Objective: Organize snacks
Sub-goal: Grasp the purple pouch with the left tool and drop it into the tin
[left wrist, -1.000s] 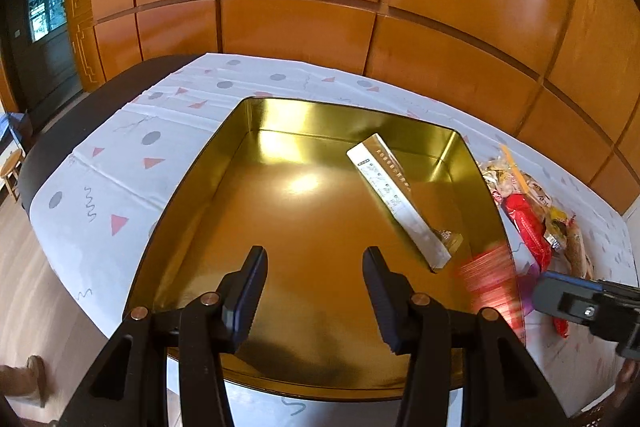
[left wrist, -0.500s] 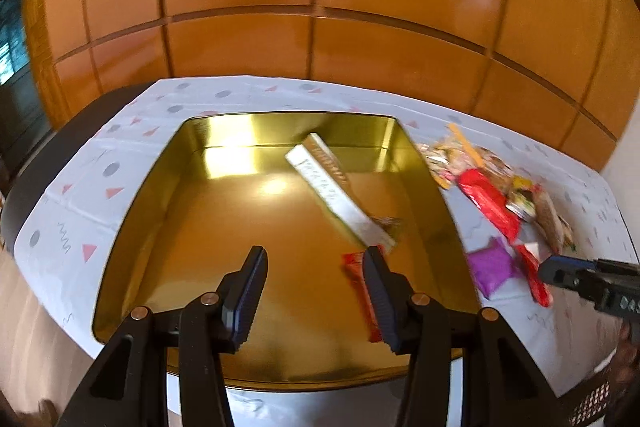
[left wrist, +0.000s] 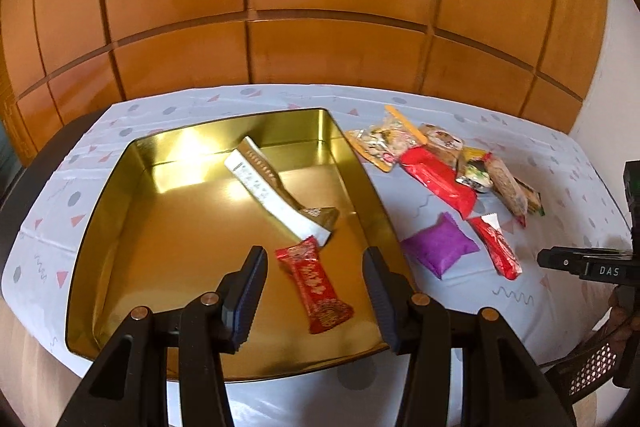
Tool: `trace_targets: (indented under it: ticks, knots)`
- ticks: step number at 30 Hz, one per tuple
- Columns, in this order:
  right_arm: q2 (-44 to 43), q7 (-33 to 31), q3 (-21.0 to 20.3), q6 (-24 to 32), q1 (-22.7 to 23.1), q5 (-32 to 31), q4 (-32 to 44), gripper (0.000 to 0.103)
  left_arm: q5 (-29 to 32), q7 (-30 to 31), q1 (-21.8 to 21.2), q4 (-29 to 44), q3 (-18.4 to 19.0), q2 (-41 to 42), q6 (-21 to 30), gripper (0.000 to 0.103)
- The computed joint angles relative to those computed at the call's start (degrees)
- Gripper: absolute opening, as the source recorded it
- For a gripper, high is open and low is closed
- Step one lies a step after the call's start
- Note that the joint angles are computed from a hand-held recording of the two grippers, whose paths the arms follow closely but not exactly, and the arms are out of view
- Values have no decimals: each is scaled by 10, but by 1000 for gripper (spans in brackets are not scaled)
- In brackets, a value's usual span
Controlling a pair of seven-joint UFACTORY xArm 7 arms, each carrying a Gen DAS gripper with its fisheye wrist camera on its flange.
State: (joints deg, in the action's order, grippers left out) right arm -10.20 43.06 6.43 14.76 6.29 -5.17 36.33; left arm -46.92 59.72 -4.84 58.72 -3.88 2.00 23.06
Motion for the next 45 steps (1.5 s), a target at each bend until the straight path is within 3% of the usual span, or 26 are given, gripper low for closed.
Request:
trace_targets:
  ticks: [23,28,34,38,45]
  knots:
    - [15,1,0,-38,20,26,-13,49,25,5,-27,-15,-3,-15,19,50]
    - [14,2,2,-38,18,27,-14,49,10,65,-27,11,-5,-6,64,50]
    - [9,1,1,-42,19,31,-19,49,57,124,-34,57,-21,24,106,53]
    - [6,-7,-3,-46,23,45,-25,49,130,113,-42,83,-32,55,135,65]
    - [2,-18,-8,-52,26,65,-36,52,244,64,-59,121,-46,108,146,66]
